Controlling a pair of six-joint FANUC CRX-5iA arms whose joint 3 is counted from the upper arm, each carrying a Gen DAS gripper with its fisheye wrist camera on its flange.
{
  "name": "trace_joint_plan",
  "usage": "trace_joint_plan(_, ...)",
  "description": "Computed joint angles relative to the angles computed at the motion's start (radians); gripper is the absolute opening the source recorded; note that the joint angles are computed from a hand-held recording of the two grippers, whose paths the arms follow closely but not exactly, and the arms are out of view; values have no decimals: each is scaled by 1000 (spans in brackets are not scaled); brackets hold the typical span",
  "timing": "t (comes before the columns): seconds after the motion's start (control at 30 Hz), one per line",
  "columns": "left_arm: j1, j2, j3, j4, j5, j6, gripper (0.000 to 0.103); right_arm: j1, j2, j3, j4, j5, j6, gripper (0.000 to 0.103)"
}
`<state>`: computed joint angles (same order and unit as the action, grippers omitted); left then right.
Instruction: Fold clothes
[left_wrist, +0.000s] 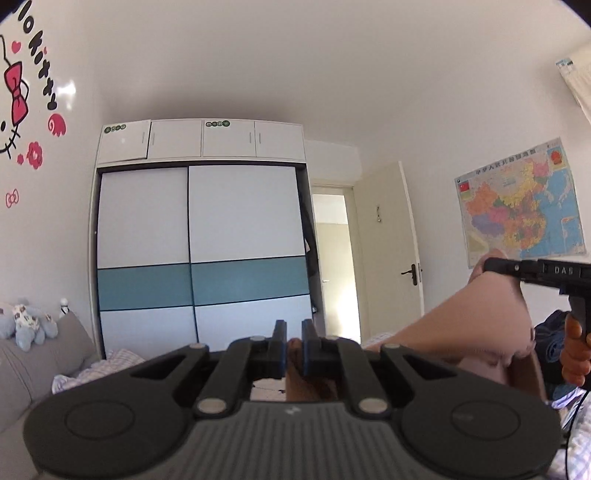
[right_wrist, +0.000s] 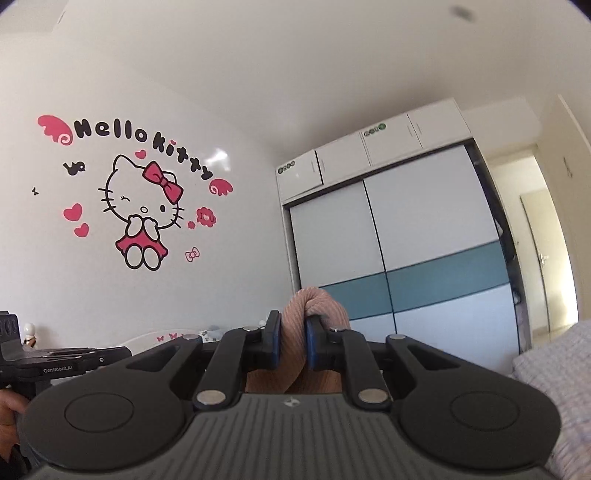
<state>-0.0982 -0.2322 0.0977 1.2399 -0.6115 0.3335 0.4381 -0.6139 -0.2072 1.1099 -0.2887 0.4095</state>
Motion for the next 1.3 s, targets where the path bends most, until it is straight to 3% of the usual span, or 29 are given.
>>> trace_joint_plan(0.1,-11,74,74,-167,-4,135,5,-13,59,48,-101,-61,70,15)
trace_joint_plan(0.2,-44,220,248,-537,-10,424,0,-32,177,119,-311,-193,182,15)
trace_joint_plan(0.27,-53,383,449,-726,-182,655,1,-50,328,249,-494,-388,298,16)
trace_joint_plan(0.33,-62,460,515,-831,-282,780,3,-90,488,373,-606,-623,372,21)
trace_joint_plan(0.37,-58,457,485,-839,-310,781,4,-96,528,387,-613,-704,388,21)
trace_joint_plan(0.4,-47,434,413,-794,-305,730,14,-101,533,365,-626,-734,398,22)
trace_joint_plan(0.43,-32,402,308,-708,-278,646,35,-108,505,311,-660,-712,412,24)
trace_joint_plan(0.5,-20,371,196,-678,-276,622,56,-120,422,154,-663,-616,414,33)
trace_joint_plan(0.53,-17,379,181,-682,-294,631,56,-110,400,98,-615,-613,390,40)
trace_joint_plan(0.67,-19,429,164,-687,-350,669,56,-87,354,9,-567,-599,406,41)
trace_joint_plan(0.77,-35,462,165,-654,-345,636,59,-71,325,-26,-556,-561,475,54)
trace_joint_plan(0.83,-48,497,190,-638,-361,626,67,-64,336,-30,-550,-551,530,58)
trace_joint_plan(0.97,-70,594,278,-632,-446,670,72,-82,412,0,-529,-553,551,58)
trace_joint_plan(1.03,-90,615,304,-670,-435,697,68,-98,468,33,-508,-580,508,58)
trace_joint_plan(1.07,-104,612,300,-692,-410,690,60,-112,487,54,-534,-577,513,58)
trace_joint_plan(1.1,-116,609,305,-730,-397,694,37,-126,507,76,-562,-579,518,55)
trace_joint_plan(1.13,-129,607,310,-768,-385,700,23,-134,527,103,-595,-595,533,40)
trace_joint_plan(1.2,-131,602,304,-771,-375,712,6,-134,541,114,-585,-609,528,13)
trace_joint_plan(1.3,-116,569,253,-727,-330,685,5,-115,491,43,-461,-561,437,9)
